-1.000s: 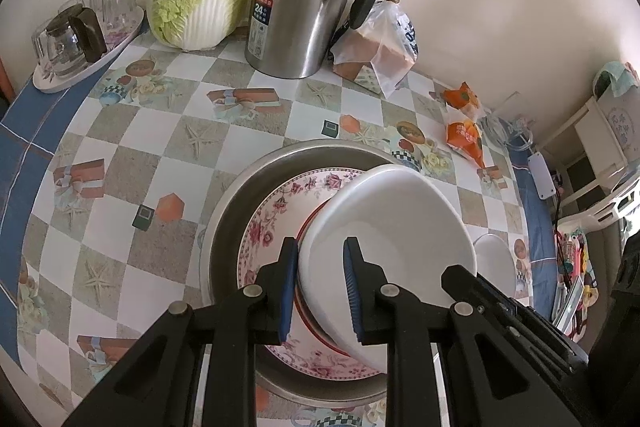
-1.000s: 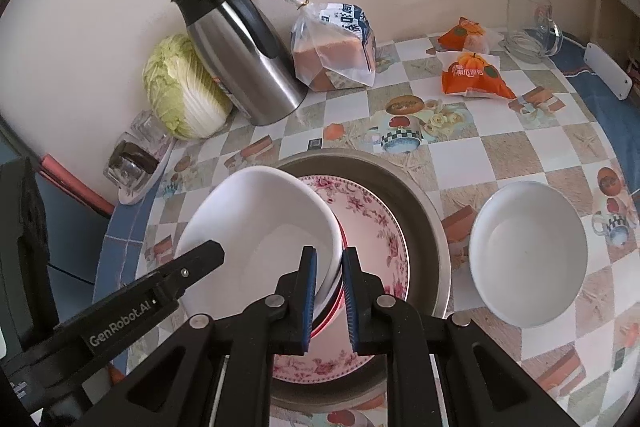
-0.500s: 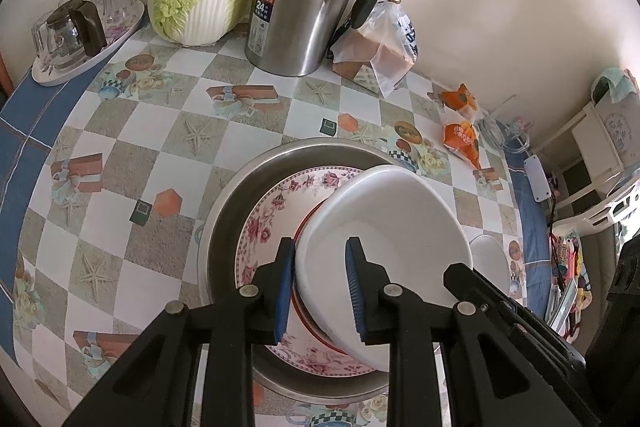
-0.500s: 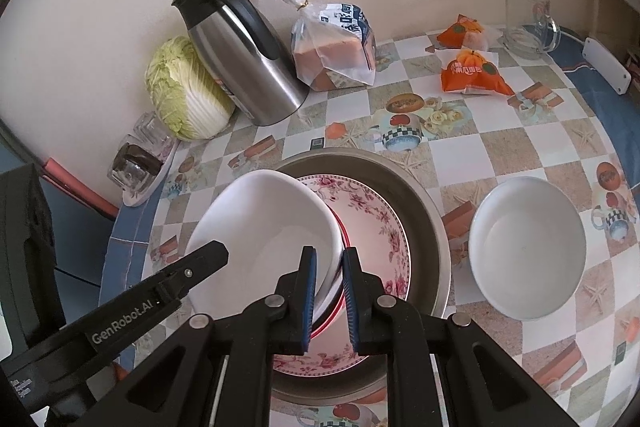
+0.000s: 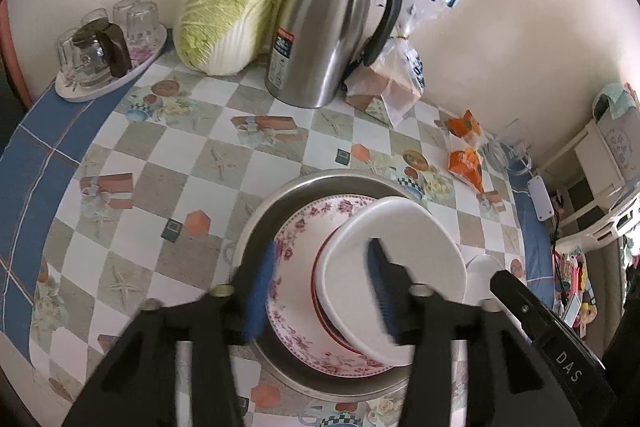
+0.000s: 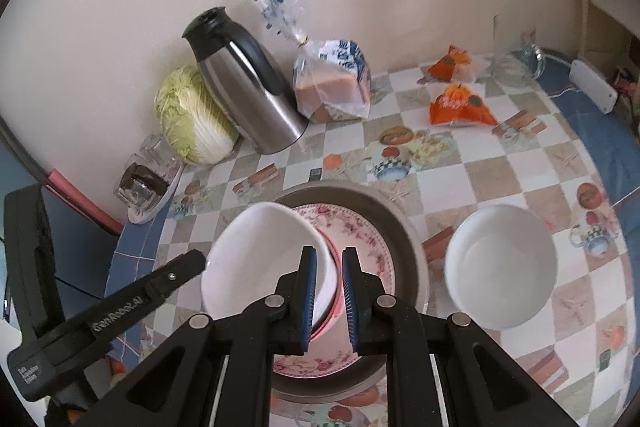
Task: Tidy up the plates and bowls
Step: 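Open both grippers and release the white square bowl rim, then move both grippers to the rim of the white round bowl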
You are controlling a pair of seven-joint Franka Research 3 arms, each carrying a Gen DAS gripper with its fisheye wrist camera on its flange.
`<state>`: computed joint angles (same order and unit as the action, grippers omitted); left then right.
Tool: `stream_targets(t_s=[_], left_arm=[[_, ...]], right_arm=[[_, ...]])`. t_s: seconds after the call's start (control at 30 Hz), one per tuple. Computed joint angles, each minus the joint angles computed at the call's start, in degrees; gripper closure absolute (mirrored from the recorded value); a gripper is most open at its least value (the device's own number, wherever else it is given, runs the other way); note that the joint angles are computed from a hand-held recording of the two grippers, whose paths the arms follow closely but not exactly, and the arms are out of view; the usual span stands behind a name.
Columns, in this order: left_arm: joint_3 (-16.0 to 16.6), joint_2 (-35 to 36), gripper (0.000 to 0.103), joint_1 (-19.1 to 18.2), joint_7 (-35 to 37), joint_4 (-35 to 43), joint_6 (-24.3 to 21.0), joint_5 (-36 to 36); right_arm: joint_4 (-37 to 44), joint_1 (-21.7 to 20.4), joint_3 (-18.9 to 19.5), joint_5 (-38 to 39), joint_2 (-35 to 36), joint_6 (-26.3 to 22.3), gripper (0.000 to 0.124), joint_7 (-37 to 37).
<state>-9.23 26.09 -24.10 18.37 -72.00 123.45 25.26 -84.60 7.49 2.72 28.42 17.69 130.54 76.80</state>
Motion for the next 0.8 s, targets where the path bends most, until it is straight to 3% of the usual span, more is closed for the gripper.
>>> stream_targets(t_s=[0.07,0.2,0.4,0.8], left_arm=[[0.14,0.23,0.040,-0.30,0.04,0.74,-1.65,0.24],[0.45,1.11,0.035,-0.92,-0.14,2.54,-4.70,0.92],[0.98,1.36,0.019,-1.80,-1.69,3.54,-7.22,2.58],[1.46,4.85,0.017,-4.08,-2.16,10.16,-12.21,4.53]], right_arm=[[0.08,0.37,-0.55,-1.68,0.00,-0.07,0.108,1.14],[0.07,0.46,-0.96,-3.61,0.14,-0.34,0.086,2.17],[-0.31,0.08,-1.09,-4.61,-0.23,0.01,0.071,1.79],[-0.96,-2.28,-2.10,-3.28,-1.00,0.65,0.068,1.74]])
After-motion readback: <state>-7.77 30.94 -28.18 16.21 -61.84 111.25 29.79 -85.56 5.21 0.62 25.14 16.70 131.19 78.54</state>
